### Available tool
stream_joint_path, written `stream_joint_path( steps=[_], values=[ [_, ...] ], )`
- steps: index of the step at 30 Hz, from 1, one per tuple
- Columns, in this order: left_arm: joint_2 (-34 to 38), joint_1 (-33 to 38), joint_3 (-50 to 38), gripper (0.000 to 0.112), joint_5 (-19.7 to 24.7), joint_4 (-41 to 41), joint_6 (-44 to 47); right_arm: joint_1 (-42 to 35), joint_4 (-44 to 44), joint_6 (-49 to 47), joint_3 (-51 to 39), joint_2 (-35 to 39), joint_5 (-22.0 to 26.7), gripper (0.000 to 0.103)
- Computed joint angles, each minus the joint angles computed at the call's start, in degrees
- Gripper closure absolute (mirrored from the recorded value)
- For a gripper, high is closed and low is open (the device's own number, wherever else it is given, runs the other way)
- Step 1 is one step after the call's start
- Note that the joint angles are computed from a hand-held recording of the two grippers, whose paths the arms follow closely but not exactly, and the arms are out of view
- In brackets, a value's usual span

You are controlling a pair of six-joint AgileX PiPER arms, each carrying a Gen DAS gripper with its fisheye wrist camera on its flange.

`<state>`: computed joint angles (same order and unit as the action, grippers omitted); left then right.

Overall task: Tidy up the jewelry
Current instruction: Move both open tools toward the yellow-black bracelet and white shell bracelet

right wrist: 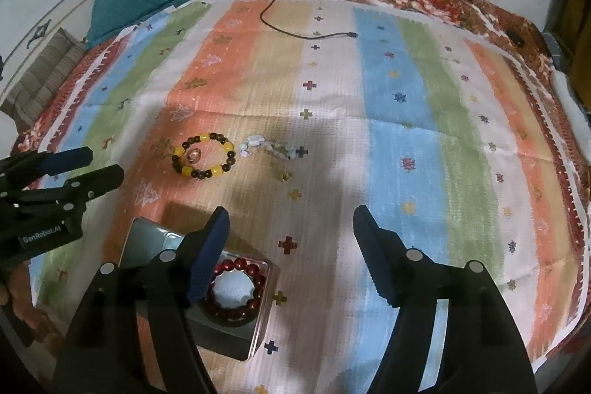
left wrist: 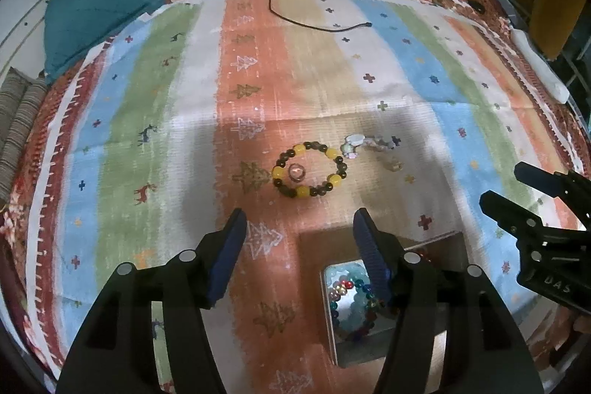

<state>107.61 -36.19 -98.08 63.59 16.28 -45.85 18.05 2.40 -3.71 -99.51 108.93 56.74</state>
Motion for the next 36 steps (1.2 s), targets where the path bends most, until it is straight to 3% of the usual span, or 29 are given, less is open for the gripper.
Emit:
stream_joint_path(
  steps=[14, 36],
  values=[
    [3.9, 2.8, -4.0, 0.041, 1.3, -1.0, 2.7, -0.2, -1.1, 0.8, -8.8, 6.7, 3.5, 0.026],
    [11.0, 6.6, -10.7, 0.04, 3.7, -3.7, 7.4, 0.1, -0.6, -1.3, -21.5, 16.3, 9.5, 0.023]
  ],
)
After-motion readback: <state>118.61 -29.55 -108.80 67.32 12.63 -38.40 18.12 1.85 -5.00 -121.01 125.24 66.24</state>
